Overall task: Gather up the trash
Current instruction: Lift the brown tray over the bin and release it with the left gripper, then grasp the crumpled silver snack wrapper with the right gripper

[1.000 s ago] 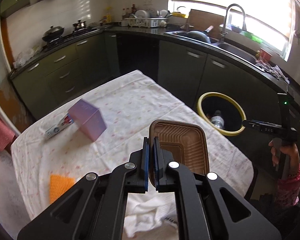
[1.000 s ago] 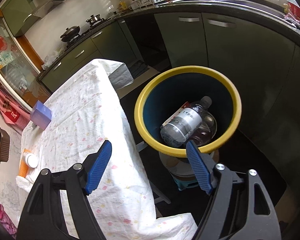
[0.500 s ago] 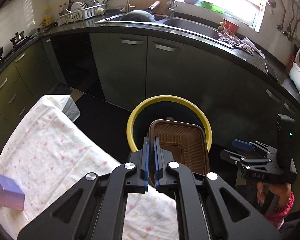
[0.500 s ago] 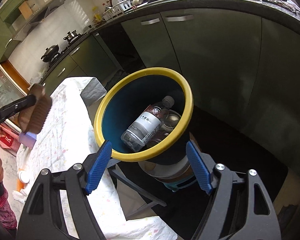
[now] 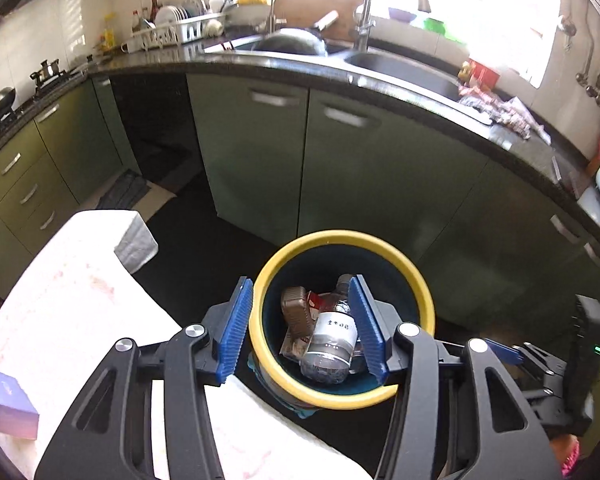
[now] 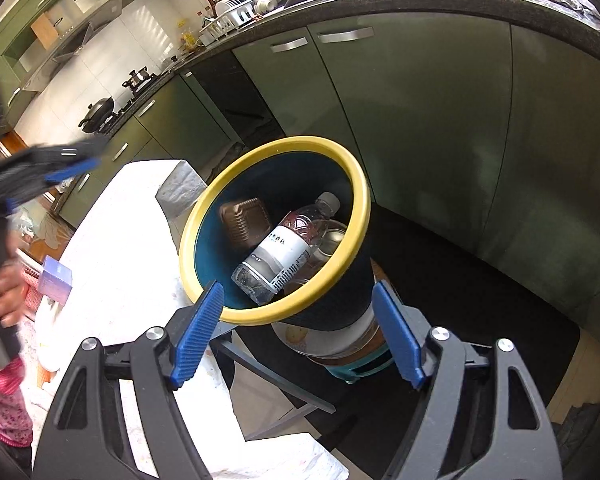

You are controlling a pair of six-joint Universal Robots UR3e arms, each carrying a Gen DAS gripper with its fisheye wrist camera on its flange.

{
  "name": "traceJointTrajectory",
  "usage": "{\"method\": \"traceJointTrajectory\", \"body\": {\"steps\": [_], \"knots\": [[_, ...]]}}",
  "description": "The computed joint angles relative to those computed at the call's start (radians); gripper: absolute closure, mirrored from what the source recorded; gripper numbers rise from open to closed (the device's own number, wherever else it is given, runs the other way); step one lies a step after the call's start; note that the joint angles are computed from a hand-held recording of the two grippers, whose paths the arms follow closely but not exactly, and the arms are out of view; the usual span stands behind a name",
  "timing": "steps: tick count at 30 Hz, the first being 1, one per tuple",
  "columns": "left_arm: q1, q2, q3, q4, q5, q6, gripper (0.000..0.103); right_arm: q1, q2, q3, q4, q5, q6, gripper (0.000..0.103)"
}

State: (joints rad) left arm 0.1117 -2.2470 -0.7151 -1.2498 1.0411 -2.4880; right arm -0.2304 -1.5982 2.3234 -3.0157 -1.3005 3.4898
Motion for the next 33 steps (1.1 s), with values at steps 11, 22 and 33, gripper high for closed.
{"method": "traceJointTrajectory", "body": {"steps": [11,22,33], "knots": [[0.454,0.502,-0.565,-0.012,-0.281,0.276,0.016,0.141,0.082,-0.146,0.076,-0.07,0.014,0.03],[0.95,0.667,-0.765,-0.135,-0.376,0.555,0.011,0.384,0.207,-0.432,0.233,-0.192,0.017,0.03],[1.212,0.57,-0.783,-0.104,-0.352,0.597,0.007,0.66,0.457,-0.873,0.465,-0.038,-0.173,0.03]]}}
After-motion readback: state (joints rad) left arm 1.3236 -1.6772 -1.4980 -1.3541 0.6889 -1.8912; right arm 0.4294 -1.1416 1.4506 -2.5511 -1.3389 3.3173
